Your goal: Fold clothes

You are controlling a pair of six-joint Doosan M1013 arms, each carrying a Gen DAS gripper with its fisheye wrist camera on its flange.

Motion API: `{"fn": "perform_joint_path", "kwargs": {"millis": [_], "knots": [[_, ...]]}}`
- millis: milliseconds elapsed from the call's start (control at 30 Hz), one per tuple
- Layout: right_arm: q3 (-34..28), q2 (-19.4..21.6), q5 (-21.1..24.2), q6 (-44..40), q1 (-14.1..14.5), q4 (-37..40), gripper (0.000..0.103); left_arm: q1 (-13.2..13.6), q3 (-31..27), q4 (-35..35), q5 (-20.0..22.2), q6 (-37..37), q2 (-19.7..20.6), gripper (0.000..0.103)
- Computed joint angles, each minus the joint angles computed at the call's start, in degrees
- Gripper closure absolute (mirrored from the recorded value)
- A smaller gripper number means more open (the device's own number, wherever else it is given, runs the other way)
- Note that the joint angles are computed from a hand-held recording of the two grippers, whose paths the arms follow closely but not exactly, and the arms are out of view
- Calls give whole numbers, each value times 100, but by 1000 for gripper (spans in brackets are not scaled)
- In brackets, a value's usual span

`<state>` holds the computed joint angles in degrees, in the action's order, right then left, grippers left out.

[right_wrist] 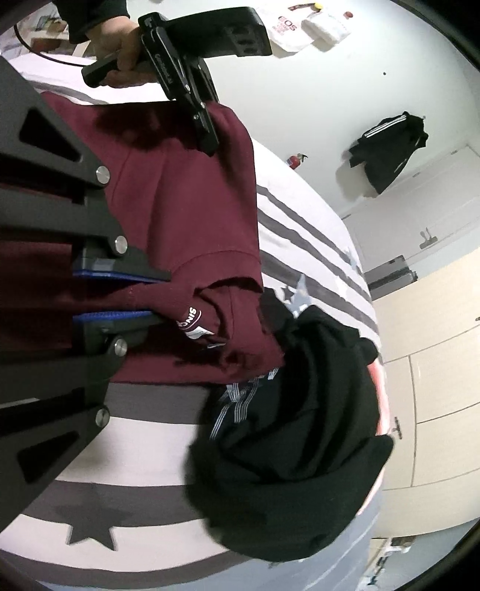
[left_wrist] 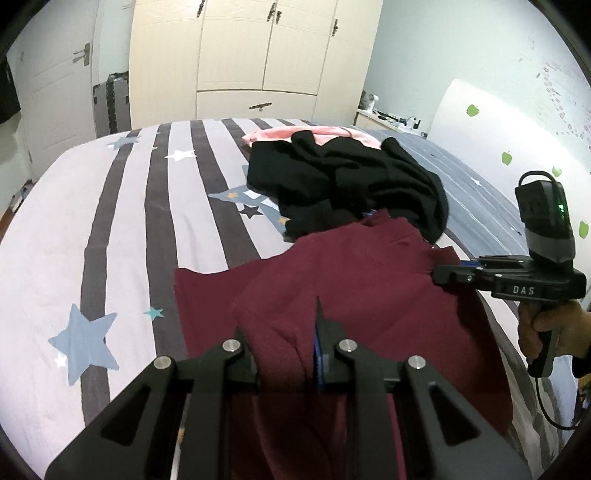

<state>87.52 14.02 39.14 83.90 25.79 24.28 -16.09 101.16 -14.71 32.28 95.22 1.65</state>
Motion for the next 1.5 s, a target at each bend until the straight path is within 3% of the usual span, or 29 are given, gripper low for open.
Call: {"fn": "perform_joint_path", "kwargs": {"millis": [67, 200, 267, 367, 433, 567, 767, 967, 1100, 1167, 1233, 1333, 1500], "knots": [[-99, 133, 173, 113, 4, -177, 91, 12, -62, 191, 232, -267, 183, 85], [-307, 429, 800, 617, 48, -824, 83, -36, -289, 991, 989, -1202, 557, 67], [-179, 298, 497, 692, 46, -929, 81, -60, -224, 1378, 738, -1767, 450, 67], [65, 13, -55, 1192, 66, -1540, 81, -246, -74, 3079, 477, -3418, 177, 51], [178, -123, -203, 1283, 63, -1651, 81, -303, 10, 3472, 428, -3766, 5, 50], [412, -356, -400, 819, 160, -1277, 81, -405, 172, 2842, 485, -3157, -269, 51], [536, -328, -235, 280, 503, -760, 81, -566, 185, 2185, 914, -2621, -74, 72], [554, -93, -198, 1075, 480, -1205, 86, -301, 273, 1793, 774, -2431, 88, 79], [641, -179, -458, 1988, 349, -1844, 84, -385, 368, 2826, 713, -3583, -76, 82], [670, -237, -397, 2415, 270, -2101, 82, -380, 402, 3019, 886, -4013, -172, 82], [738, -338, -371, 2337, 226, -2027, 82, -355, 481, 2801, 965, -3964, -311, 82], [850, -523, -369, 2274, 352, -2286, 73, -586, 617, 2878, 1156, -3993, -548, 81], [1031, -774, -446, 2356, 725, -2534, 72, -1098, 840, 2868, 1174, -4104, -889, 81]]}}
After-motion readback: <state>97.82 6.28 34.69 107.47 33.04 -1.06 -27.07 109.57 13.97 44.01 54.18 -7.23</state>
